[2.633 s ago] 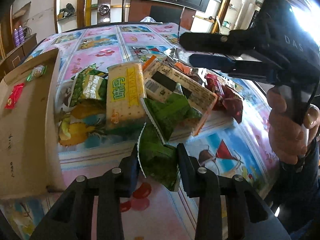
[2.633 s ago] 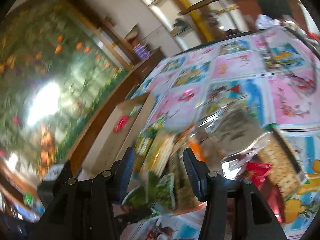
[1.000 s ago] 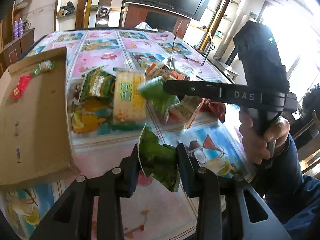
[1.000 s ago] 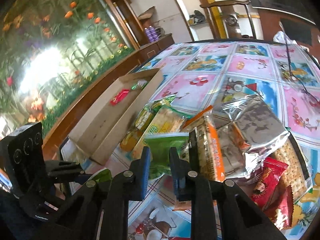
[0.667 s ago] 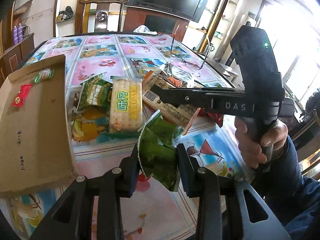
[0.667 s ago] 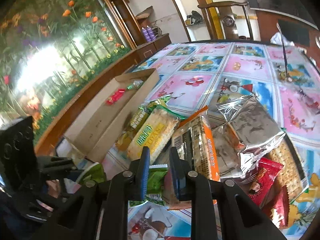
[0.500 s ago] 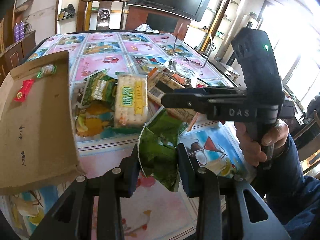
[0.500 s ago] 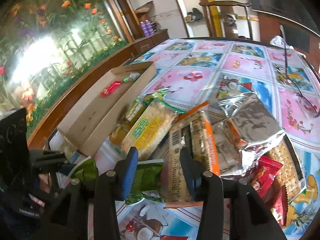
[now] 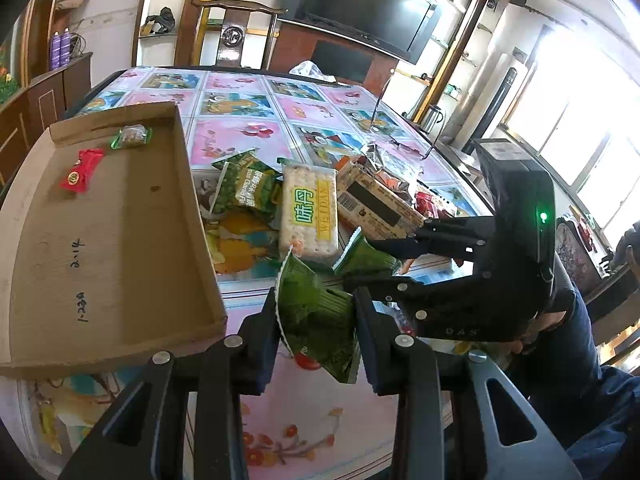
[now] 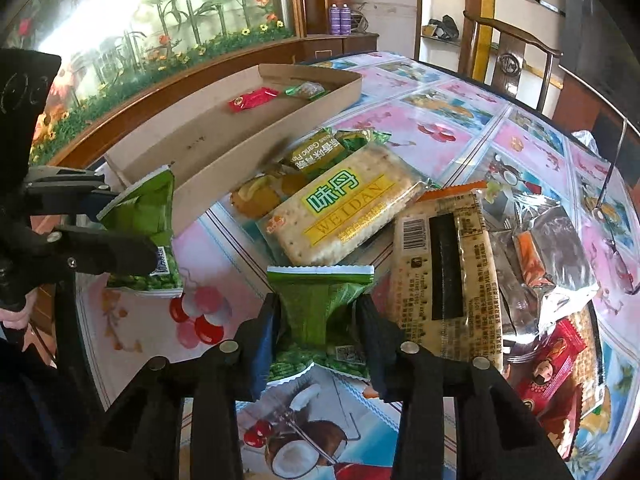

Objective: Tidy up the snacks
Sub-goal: 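Carry both green packets over the cardboard box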

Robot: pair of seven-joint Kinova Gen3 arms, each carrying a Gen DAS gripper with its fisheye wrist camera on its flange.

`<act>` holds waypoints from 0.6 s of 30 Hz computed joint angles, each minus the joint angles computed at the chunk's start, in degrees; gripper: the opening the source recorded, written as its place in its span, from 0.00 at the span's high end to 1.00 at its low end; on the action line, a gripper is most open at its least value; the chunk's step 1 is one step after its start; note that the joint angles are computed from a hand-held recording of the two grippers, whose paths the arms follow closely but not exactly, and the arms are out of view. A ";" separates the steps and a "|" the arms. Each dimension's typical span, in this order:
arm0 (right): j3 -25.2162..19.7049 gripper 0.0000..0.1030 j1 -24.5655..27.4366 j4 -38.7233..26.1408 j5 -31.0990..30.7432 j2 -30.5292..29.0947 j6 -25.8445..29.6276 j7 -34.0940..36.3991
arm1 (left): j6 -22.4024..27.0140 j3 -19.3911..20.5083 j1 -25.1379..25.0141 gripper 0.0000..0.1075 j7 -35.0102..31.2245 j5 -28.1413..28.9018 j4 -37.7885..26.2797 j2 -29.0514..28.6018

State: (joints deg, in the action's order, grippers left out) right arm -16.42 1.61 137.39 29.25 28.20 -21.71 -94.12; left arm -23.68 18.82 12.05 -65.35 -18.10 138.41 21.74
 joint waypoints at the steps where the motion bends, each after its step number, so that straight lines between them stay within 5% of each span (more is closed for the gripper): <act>1: 1.14 0.63 -1.36 0.46 -1.25 -0.19 -0.82 1.03 | -0.01 -0.01 0.05 0.68 0.01 0.02 -0.07 0.07; 11: -2.28 0.66 6.84 0.77 6.20 -0.53 -4.54 -8.53 | -0.33 0.36 -0.38 0.68 0.42 -0.64 -0.80 0.64; 18: 0.10 0.66 7.48 0.61 8.89 -0.76 -7.72 -15.22 | -0.85 0.34 -0.66 0.68 0.92 -1.06 -0.65 0.03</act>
State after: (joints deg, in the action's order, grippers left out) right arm -16.32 9.09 138.01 38.14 27.44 -29.43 -109.34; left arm -24.52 19.16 11.39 -64.44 -19.16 137.77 21.77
